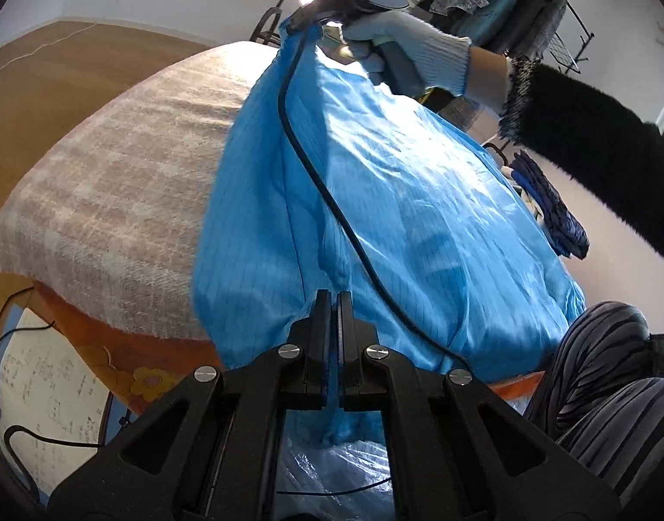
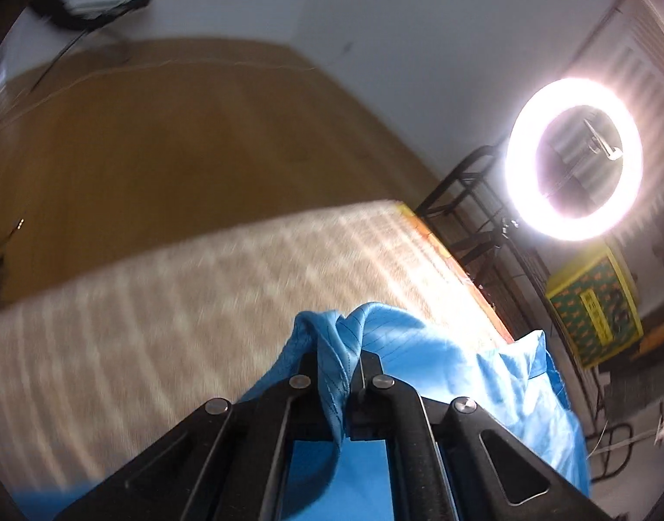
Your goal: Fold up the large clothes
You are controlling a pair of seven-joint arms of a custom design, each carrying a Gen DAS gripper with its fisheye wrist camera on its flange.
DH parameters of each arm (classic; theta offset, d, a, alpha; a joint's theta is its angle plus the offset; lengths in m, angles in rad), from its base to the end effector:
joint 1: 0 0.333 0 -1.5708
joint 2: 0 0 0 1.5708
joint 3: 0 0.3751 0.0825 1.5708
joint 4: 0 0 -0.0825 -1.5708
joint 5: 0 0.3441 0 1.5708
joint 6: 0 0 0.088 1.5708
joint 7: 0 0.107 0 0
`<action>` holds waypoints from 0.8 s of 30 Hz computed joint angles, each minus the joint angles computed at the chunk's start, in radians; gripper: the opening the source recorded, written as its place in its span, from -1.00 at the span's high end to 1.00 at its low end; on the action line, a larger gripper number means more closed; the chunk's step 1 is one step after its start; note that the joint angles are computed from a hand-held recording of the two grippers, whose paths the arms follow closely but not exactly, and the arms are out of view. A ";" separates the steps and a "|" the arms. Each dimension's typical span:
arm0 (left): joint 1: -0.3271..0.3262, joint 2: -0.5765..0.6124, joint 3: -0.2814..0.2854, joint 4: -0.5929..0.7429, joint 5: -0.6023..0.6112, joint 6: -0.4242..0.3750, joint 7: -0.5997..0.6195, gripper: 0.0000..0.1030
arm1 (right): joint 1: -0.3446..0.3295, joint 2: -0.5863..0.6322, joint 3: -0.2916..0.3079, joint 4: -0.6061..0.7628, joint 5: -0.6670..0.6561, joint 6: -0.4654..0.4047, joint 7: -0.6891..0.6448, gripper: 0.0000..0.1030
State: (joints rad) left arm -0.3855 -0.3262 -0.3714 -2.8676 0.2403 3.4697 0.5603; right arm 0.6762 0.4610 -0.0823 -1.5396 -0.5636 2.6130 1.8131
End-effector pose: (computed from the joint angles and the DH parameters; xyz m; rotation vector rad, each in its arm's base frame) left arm 0.2355 -0.2745 0.4702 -1.9179 2.0151 -1.3323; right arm 0.5824 0.4233 0.5242 -2.4154 1.0154 -0.8724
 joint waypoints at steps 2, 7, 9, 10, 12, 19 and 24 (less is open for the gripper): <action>-0.002 0.008 0.002 0.001 -0.002 0.001 -0.006 1.00 | -0.011 0.046 0.021 0.058 0.065 -0.031 0.006 1.00; -0.005 0.003 0.002 0.011 -0.004 -0.020 -0.015 1.00 | -0.041 0.158 0.076 0.204 0.208 -0.195 -0.112 0.91; -0.001 -0.011 0.001 0.007 -0.005 -0.026 -0.018 1.00 | -0.029 0.164 0.059 0.216 0.227 -0.221 -0.129 0.62; -0.001 -0.026 0.001 0.004 -0.006 -0.038 -0.022 1.00 | -0.033 0.151 0.058 0.201 0.237 -0.203 -0.136 0.41; 0.010 -0.054 -0.015 -0.002 -0.017 -0.062 -0.037 1.00 | -0.080 0.122 0.105 0.185 0.326 -0.200 -0.207 0.06; 0.008 -0.156 -0.026 -0.060 -0.022 -0.117 -0.107 0.81 | -0.164 -0.093 0.145 -0.014 0.483 -0.123 -0.330 -0.08; 0.051 -0.185 -0.084 -0.080 -0.009 -0.136 -0.149 0.53 | -0.255 -0.290 0.195 -0.206 0.688 -0.076 -0.462 -0.12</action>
State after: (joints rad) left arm -0.3347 -0.5109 -0.4551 -2.9474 0.2314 3.3338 0.4112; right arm 0.4212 0.1708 0.1131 -1.7451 0.1246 2.5373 1.3512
